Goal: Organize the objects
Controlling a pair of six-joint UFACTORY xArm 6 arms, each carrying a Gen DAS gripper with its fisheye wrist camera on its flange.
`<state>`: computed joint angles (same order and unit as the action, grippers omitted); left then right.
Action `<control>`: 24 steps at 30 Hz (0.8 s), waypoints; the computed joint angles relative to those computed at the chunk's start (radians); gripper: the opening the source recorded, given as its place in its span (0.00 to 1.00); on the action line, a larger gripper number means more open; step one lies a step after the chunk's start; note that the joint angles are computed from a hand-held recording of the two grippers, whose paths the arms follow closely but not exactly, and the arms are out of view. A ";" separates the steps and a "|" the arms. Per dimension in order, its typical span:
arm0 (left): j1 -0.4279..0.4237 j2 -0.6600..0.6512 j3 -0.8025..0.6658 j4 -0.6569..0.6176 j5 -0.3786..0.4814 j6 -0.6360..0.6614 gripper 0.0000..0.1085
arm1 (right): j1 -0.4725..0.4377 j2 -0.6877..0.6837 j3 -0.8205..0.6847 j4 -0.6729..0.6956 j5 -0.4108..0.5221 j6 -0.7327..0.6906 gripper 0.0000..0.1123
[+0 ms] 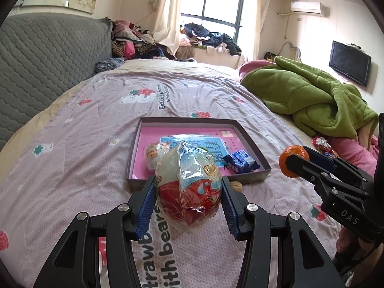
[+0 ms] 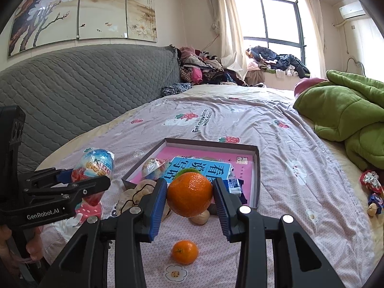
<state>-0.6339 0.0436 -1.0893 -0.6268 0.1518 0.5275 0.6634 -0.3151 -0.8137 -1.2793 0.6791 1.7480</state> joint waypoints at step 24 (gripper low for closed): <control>0.040 0.203 -0.270 0.144 0.051 -0.100 0.48 | -0.140 0.081 -0.087 -0.057 -0.096 -0.092 0.36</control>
